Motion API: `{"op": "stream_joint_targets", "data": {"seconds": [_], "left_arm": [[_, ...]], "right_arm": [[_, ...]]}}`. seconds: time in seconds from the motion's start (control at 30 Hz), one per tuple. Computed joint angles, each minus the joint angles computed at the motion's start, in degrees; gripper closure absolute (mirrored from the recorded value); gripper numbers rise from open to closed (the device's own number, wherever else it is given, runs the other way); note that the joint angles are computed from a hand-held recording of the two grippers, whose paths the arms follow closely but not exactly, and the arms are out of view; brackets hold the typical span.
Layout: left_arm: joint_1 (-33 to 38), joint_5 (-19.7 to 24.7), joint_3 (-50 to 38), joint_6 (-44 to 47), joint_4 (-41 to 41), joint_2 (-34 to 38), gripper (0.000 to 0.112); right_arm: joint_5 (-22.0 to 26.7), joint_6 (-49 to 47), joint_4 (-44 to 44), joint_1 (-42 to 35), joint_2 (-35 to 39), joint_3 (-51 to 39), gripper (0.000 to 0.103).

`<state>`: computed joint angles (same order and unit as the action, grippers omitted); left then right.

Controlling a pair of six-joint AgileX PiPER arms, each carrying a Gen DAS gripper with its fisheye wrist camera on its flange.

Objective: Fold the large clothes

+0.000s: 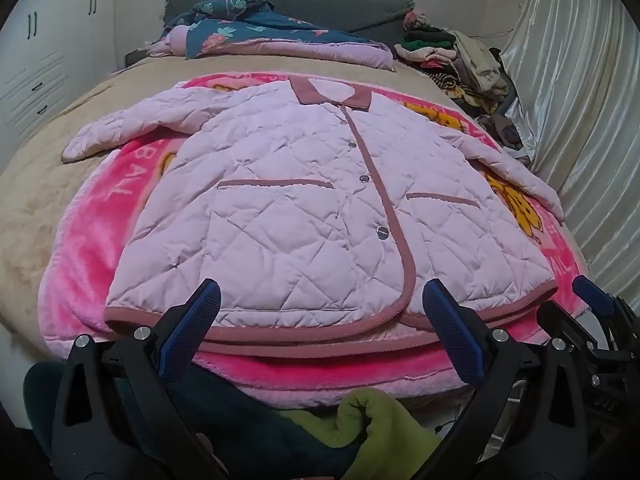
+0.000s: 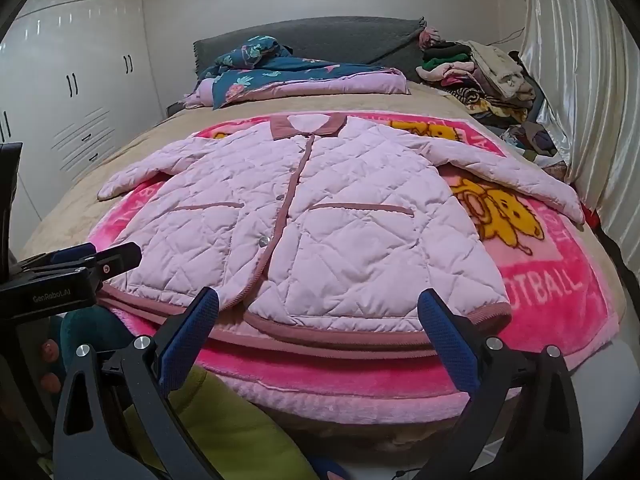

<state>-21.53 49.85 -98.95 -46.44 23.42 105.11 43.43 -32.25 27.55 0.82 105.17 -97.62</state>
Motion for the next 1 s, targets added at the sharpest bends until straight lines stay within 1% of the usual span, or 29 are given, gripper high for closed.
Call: {"op": "stream_joint_targets", "data": {"seconds": [0.33, 0.4, 0.9, 1.0], "left_arm": [[-0.2, 0.8, -0.7, -0.1, 0.1, 0.2, 0.018], [0.0, 0.2, -0.2, 0.1, -0.1, 0.1, 0.018], [0.0, 0.4, -0.6, 0.2, -0.1, 0.2, 0.018], [0.1, 0.1, -0.2, 0.1, -0.2, 0.1, 0.018]], "right_arm": [[-0.6, -0.4, 0.8, 0.1, -0.2, 0.4, 0.004], [-0.4, -0.4, 0.9, 0.1, 0.0, 0.2, 0.004], [-0.7, 0.6, -0.3, 0.6, -0.1, -0.1, 0.004], [-0.8, -0.4, 0.6, 0.1, -0.1, 0.4, 0.004]]}}
